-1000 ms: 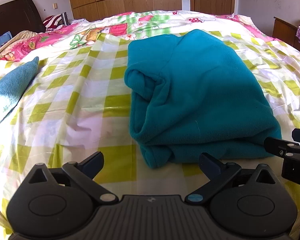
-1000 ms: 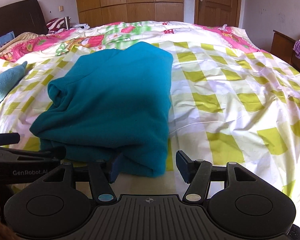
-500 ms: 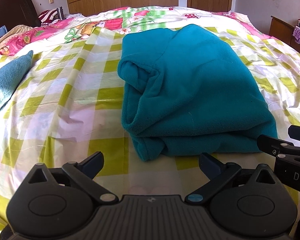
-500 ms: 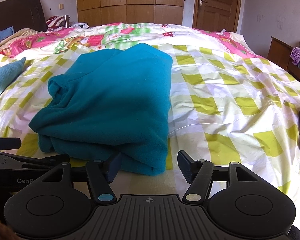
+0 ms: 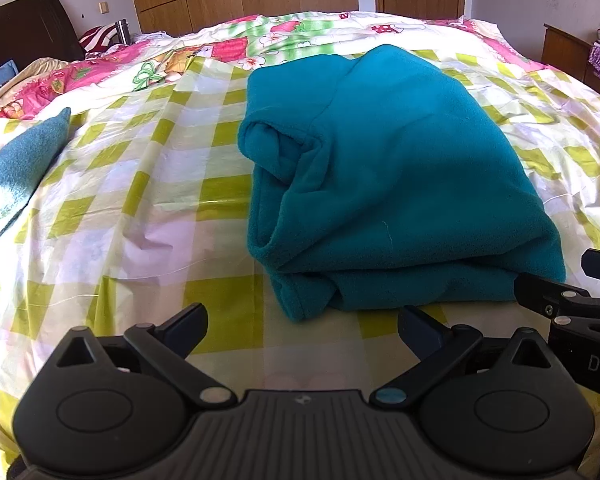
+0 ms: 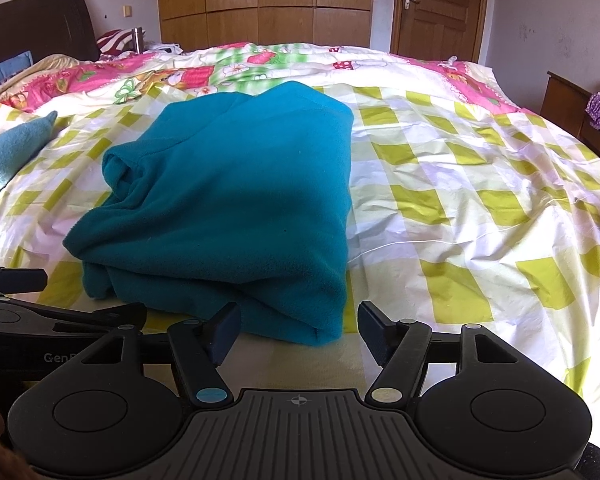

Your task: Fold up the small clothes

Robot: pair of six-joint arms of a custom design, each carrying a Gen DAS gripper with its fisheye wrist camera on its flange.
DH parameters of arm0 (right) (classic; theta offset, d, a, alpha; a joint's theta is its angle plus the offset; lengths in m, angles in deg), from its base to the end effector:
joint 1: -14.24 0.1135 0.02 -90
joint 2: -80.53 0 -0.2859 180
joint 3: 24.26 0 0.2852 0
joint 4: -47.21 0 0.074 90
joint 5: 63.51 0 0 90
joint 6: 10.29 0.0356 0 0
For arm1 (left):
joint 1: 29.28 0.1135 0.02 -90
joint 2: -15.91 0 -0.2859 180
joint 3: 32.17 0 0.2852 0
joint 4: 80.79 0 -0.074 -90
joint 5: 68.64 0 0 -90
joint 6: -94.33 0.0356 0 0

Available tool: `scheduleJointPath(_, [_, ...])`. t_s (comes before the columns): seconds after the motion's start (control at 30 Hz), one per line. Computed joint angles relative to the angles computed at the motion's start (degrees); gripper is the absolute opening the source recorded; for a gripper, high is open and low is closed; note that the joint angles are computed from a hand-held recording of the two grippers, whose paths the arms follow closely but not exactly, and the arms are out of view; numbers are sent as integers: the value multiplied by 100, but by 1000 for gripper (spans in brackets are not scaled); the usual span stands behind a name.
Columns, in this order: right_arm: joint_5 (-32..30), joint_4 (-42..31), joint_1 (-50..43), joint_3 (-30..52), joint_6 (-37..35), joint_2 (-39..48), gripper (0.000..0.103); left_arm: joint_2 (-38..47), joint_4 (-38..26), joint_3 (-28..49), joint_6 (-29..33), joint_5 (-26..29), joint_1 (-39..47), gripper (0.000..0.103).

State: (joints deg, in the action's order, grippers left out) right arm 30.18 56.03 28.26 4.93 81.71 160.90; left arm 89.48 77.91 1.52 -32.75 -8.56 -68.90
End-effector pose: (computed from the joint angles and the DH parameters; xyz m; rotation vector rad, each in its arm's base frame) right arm 0.2255 0.0540 0.0994 -0.2091 2.2997 0.0684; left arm 0.1720 -0.1193 0.1130 -0.1130 2.4343 0.1219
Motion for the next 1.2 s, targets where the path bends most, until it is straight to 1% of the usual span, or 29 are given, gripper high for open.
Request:
scheduleJointPath(0.3, [-149,-40,-106,-27,26,-30,66,-109,-84,-46,-52,-3,16,103])
scheduleJointPath(0.57, [-59,-11,-39,-9,2,127,66,-251,-142,-94,-106,8,-11,103])
scheduleJointPath(1.2, [-90,97,-133,15,-42,347,67,-301,-142,-118,-45,-76,-162,103])
